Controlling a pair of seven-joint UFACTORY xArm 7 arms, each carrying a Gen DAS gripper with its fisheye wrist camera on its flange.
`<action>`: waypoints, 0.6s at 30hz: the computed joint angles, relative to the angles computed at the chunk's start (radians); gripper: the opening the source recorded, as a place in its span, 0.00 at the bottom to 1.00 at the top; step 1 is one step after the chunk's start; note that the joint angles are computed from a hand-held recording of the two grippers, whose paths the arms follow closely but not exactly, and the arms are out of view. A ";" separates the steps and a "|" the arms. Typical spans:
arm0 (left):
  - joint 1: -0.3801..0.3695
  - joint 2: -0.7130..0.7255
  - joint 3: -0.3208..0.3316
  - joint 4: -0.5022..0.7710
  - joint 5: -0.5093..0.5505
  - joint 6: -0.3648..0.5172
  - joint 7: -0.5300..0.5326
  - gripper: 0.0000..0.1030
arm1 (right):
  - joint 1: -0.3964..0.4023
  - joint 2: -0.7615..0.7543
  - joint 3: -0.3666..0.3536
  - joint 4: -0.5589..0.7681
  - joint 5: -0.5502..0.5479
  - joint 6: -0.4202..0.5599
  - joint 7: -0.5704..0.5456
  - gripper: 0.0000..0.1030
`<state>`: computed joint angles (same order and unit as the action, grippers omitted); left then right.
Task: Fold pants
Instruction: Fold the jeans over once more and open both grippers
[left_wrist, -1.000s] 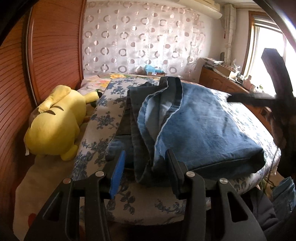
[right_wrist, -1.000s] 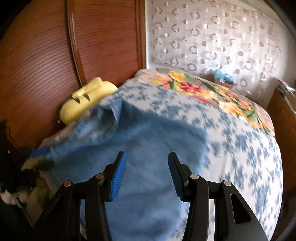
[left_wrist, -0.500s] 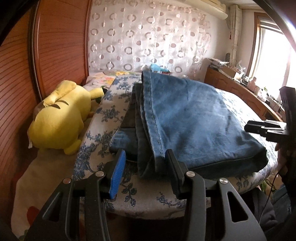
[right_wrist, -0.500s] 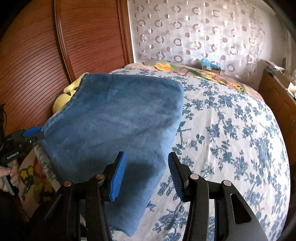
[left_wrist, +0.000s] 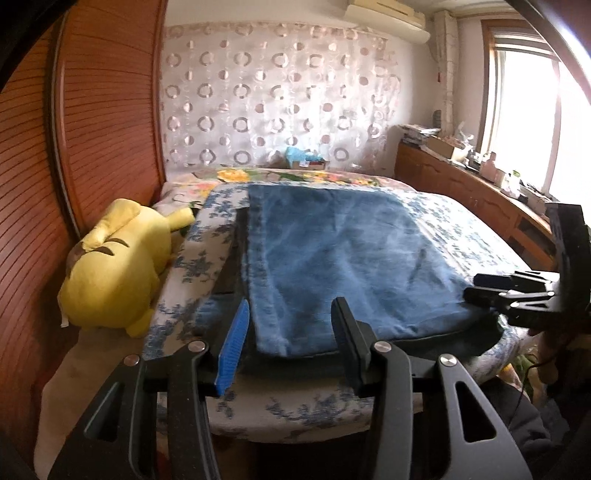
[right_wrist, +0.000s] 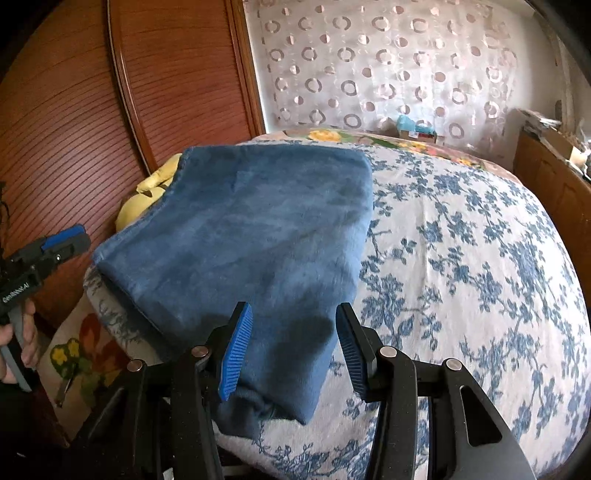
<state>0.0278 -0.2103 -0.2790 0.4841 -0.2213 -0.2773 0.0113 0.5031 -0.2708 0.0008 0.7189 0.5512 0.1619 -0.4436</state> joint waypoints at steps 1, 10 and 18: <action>-0.002 0.004 -0.002 0.004 0.000 0.006 0.000 0.46 | -0.008 0.000 0.008 -0.005 -0.010 -0.002 0.011 0.48; -0.047 0.051 0.010 0.036 0.017 0.019 -0.002 0.46 | 0.000 0.006 0.010 -0.021 -0.019 -0.020 0.058 0.53; 0.094 0.060 -0.211 0.051 -0.196 -0.025 0.152 0.46 | 0.024 0.001 -0.010 -0.032 -0.006 -0.031 0.049 0.53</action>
